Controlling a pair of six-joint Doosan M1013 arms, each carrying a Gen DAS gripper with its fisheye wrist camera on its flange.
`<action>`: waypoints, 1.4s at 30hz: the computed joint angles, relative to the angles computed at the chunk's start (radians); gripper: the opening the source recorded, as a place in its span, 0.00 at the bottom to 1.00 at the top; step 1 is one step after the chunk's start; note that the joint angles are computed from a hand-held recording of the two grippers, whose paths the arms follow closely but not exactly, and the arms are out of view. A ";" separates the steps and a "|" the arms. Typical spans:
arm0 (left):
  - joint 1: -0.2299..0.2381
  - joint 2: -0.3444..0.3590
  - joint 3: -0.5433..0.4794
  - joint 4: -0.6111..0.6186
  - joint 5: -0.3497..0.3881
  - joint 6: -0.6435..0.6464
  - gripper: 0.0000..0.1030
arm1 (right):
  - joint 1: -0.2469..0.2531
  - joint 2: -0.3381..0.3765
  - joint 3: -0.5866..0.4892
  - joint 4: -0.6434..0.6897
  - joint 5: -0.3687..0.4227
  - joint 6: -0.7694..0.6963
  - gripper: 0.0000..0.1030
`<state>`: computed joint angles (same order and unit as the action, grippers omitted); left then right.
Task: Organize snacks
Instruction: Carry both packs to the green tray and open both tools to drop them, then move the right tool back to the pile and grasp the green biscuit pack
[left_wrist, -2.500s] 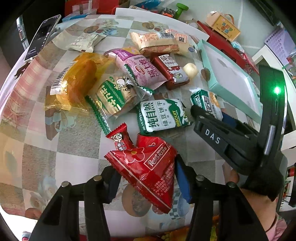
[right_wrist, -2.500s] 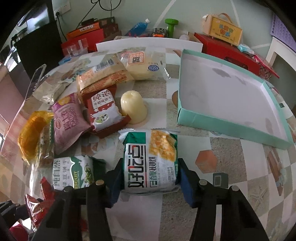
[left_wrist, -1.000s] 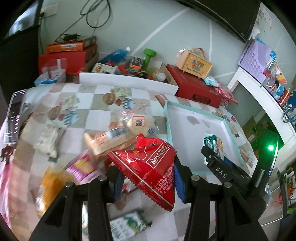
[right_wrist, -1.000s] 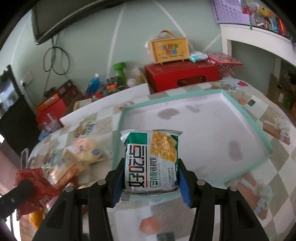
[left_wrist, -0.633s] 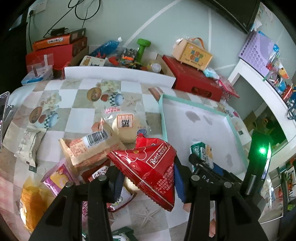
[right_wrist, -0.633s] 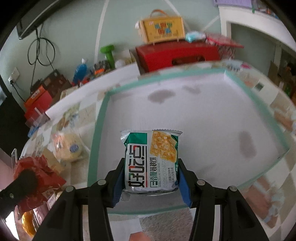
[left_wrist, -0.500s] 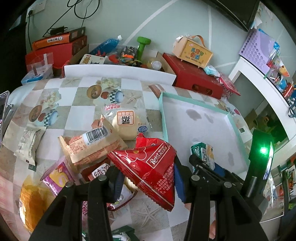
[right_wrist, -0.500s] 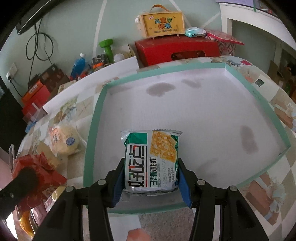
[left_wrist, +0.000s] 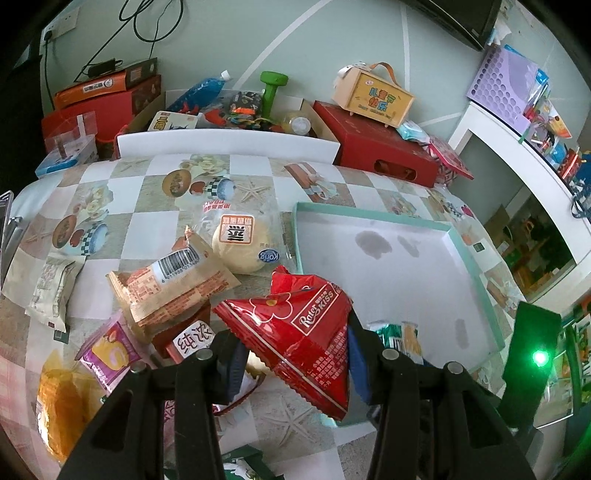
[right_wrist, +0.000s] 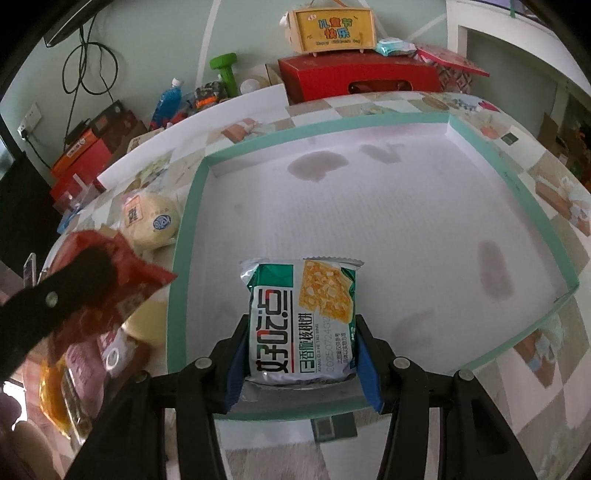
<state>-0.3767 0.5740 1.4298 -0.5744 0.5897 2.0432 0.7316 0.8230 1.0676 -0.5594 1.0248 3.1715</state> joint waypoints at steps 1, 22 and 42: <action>0.000 0.001 -0.001 -0.005 -0.001 0.005 0.47 | -0.001 -0.007 0.011 0.002 -0.016 0.012 0.52; -0.073 0.102 -0.138 -0.062 0.045 0.076 0.52 | -0.058 -0.102 0.163 -0.170 0.121 0.294 0.52; -0.041 0.052 -0.102 0.072 0.054 -0.151 0.98 | -0.049 -0.103 0.146 -0.144 0.105 0.200 0.93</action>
<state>-0.4181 0.6264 1.3274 -0.5026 0.6437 1.8921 0.6824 0.7202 1.2140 -0.7036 1.1296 3.3714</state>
